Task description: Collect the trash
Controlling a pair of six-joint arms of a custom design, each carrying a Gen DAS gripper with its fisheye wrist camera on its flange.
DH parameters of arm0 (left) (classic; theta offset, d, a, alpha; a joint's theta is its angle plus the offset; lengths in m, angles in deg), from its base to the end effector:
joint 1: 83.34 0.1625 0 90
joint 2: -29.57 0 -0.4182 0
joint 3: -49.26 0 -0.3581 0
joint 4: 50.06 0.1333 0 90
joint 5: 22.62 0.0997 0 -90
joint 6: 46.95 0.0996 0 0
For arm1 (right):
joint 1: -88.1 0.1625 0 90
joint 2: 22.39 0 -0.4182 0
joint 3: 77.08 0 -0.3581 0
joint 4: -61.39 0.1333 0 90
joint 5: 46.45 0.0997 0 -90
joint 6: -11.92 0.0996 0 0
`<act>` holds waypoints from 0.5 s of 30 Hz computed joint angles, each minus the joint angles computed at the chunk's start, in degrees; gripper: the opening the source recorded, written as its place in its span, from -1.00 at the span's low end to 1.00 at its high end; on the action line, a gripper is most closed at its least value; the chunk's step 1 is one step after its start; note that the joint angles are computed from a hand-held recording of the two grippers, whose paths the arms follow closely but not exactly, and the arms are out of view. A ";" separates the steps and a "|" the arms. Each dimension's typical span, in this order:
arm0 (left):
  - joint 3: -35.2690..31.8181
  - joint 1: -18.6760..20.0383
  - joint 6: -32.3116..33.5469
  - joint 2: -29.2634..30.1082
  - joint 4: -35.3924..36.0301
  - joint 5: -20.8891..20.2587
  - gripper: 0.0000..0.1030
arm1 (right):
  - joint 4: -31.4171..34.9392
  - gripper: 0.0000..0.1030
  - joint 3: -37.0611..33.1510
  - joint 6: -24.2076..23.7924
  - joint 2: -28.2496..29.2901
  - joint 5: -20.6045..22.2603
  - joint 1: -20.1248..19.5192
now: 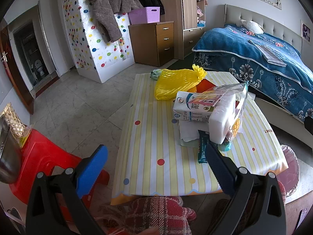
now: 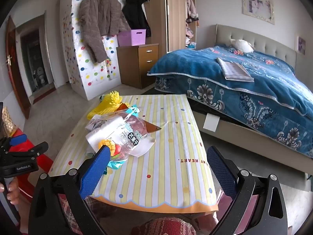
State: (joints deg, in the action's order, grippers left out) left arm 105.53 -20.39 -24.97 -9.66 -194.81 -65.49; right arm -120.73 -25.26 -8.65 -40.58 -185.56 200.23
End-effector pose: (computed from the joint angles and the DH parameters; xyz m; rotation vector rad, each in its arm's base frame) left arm -0.1740 -0.7944 0.3294 0.6233 2.1677 -0.8042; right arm 0.3563 -0.7221 0.1456 0.2578 -2.0995 1.1601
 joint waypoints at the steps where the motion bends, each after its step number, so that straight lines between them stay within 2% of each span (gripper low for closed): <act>1: 0.03 0.00 0.01 -0.02 0.00 0.02 0.87 | 0.00 0.90 0.00 0.00 0.00 0.00 0.00; 15: -0.08 0.01 -0.03 0.03 0.10 0.05 0.87 | 0.37 0.90 -0.52 0.06 0.27 -0.04 0.09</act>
State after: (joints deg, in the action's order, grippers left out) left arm 105.45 -20.39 -24.99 -9.63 -194.71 -65.44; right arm -120.36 -25.78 -8.59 -40.31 -185.60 200.31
